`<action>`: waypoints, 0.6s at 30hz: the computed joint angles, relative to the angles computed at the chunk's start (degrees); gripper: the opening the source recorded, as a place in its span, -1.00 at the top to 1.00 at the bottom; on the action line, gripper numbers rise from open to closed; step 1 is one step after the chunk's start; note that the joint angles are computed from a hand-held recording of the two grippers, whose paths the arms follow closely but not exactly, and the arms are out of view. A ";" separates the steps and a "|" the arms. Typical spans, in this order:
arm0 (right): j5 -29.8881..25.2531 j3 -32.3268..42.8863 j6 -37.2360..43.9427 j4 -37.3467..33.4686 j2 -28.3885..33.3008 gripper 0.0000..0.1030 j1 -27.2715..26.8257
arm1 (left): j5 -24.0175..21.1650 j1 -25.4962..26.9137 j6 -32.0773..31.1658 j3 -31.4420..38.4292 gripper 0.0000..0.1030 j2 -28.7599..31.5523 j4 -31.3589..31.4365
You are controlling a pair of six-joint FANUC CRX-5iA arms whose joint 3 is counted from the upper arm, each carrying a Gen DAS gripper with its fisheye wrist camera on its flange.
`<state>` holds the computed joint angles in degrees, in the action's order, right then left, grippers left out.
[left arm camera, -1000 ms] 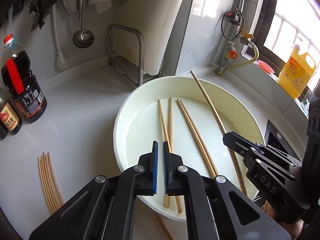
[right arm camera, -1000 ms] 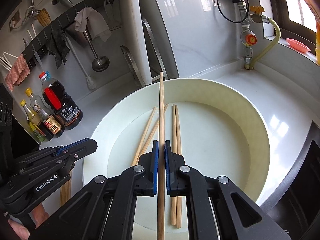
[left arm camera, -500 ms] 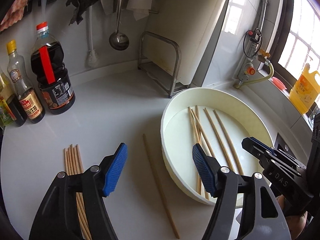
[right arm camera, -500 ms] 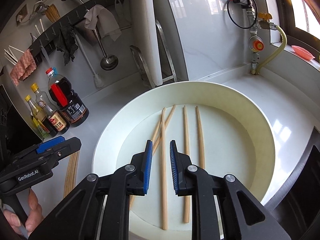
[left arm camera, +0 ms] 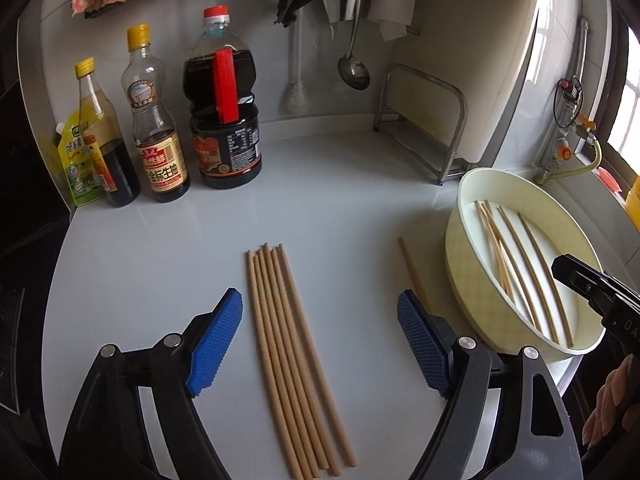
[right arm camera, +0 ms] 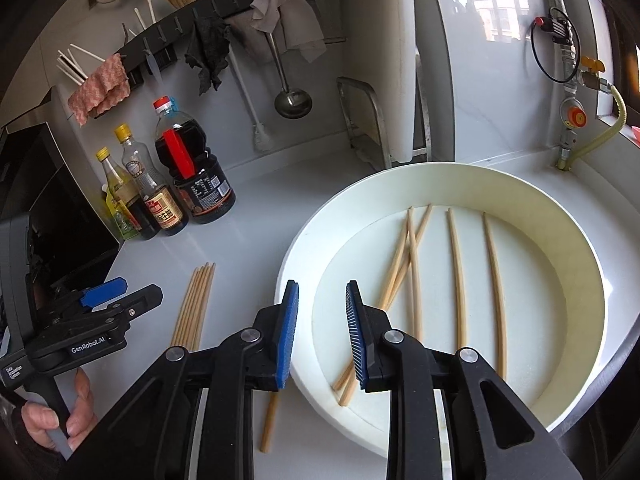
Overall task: Organize utensils
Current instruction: 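Move the open right tool back over the counter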
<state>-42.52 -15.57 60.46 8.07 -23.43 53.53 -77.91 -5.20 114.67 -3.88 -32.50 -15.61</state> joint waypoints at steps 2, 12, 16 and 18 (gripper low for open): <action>-0.22 -0.10 0.15 0.49 0.25 0.51 1.63 | -0.69 2.29 -0.99 -1.32 -0.52 -1.54 0.62; -0.13 -0.82 -1.51 3.12 0.09 0.49 2.76 | -0.76 1.61 0.48 -4.31 -0.52 -1.43 0.98; 0.15 -0.73 -1.92 2.11 -0.29 0.49 -0.08 | 0.27 -4.34 3.10 -3.40 -0.52 2.77 -0.01; 0.23 -0.61 -1.86 1.49 -0.37 0.49 -1.36 | 0.95 -6.80 4.23 -2.72 -0.52 4.82 -0.46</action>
